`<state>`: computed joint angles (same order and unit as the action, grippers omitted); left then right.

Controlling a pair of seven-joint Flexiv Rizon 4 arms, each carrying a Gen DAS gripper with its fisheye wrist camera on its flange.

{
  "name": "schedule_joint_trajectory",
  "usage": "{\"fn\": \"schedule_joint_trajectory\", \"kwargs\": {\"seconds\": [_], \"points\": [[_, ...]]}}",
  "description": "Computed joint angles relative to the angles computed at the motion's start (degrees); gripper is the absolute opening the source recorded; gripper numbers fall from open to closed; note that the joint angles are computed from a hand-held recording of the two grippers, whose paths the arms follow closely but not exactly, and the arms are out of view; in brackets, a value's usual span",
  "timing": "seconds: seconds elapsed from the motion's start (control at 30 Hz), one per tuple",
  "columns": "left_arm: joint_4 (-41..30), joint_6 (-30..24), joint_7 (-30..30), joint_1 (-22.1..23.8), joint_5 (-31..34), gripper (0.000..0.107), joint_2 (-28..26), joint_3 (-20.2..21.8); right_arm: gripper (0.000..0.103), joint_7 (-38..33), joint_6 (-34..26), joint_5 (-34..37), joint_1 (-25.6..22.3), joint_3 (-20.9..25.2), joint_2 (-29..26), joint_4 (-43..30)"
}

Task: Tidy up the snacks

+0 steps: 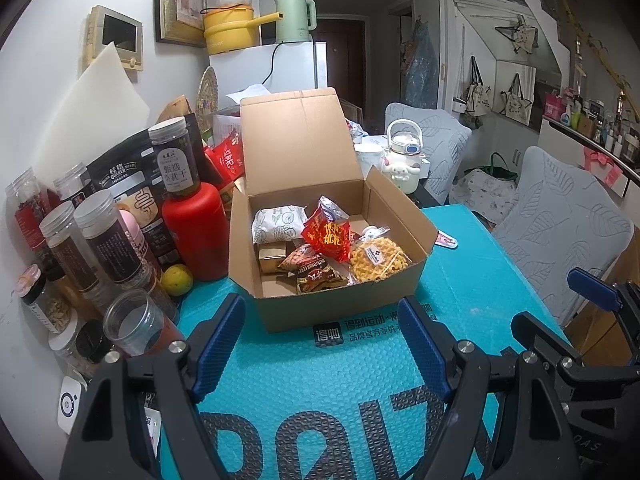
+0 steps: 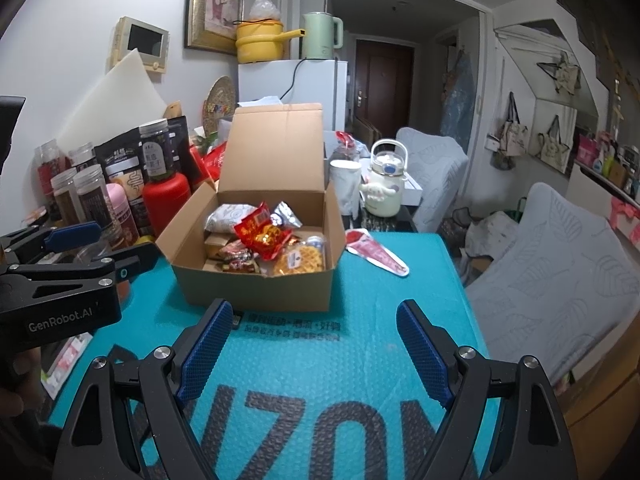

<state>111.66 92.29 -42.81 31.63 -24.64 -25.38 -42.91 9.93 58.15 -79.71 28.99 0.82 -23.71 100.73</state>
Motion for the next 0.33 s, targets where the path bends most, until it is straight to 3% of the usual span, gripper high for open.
{"fn": "schedule_joint_trajectory", "kwargs": {"seconds": [0.33], "points": [[0.5,0.8,-0.4,1.6,1.3,0.079,-0.6,-1.9,0.085,0.7,0.0,-0.9,-0.2,0.2,0.4,0.6]]}}
